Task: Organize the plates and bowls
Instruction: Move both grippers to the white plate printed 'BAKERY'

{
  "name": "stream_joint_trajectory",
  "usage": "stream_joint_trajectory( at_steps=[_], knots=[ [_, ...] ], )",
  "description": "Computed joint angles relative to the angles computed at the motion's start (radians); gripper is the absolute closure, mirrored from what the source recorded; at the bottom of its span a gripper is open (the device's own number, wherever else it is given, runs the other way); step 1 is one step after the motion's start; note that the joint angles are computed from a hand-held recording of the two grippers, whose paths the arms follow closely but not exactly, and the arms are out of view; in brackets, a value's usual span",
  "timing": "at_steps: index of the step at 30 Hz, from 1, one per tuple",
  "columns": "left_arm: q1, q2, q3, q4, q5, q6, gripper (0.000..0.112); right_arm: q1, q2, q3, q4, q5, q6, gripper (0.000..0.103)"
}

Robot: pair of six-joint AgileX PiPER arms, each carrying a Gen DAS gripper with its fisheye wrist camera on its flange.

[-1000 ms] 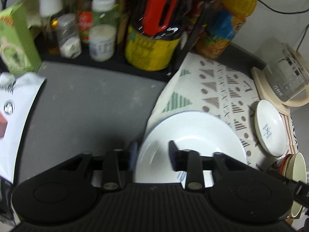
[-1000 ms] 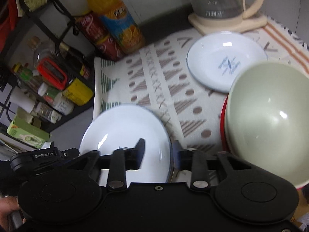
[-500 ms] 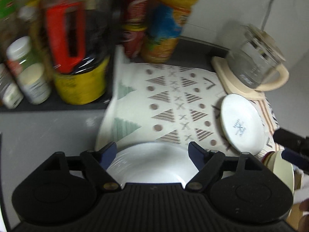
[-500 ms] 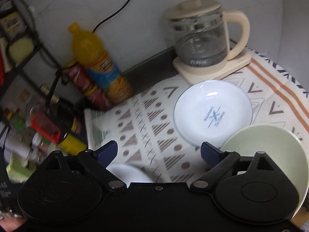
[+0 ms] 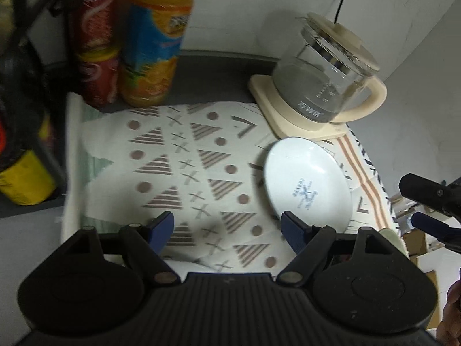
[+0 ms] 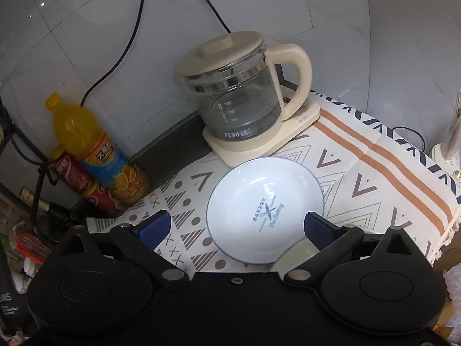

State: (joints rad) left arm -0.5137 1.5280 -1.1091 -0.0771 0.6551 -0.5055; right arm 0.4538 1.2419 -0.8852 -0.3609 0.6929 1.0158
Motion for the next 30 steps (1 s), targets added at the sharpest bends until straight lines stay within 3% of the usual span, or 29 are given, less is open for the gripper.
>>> stream_joint_trajectory(
  at_steps=[4,8,19,25,27,30],
  knots=[
    [-0.026,0.059,-0.040,-0.014,-0.021,0.001,0.033,-0.107,-0.018,0.023,0.108,-0.049,-0.148,0.003],
    [-0.080,0.113,-0.094,0.061,-0.011,-0.106,0.033,-0.221,-0.016,0.042,0.222,-0.093,-0.361,0.003],
    [-0.140,0.274,-0.216,0.093,-0.017,-0.316,0.040,-0.518,0.162,-0.052,0.626,-0.052,-1.010,0.004],
    [-0.158,0.357,-0.270,0.077,-0.038,-0.387,0.062,-0.646,0.304,-0.128,0.805,0.035,-1.248,0.025],
    [-0.159,0.383,-0.288,0.064,-0.038,-0.400,0.068,-0.678,0.361,-0.158,0.833,0.069,-1.289,0.042],
    [-0.166,0.415,-0.310,0.092,-0.030,-0.455,0.074,-0.720,0.437,-0.192,0.889,0.109,-1.358,0.057]
  ],
)
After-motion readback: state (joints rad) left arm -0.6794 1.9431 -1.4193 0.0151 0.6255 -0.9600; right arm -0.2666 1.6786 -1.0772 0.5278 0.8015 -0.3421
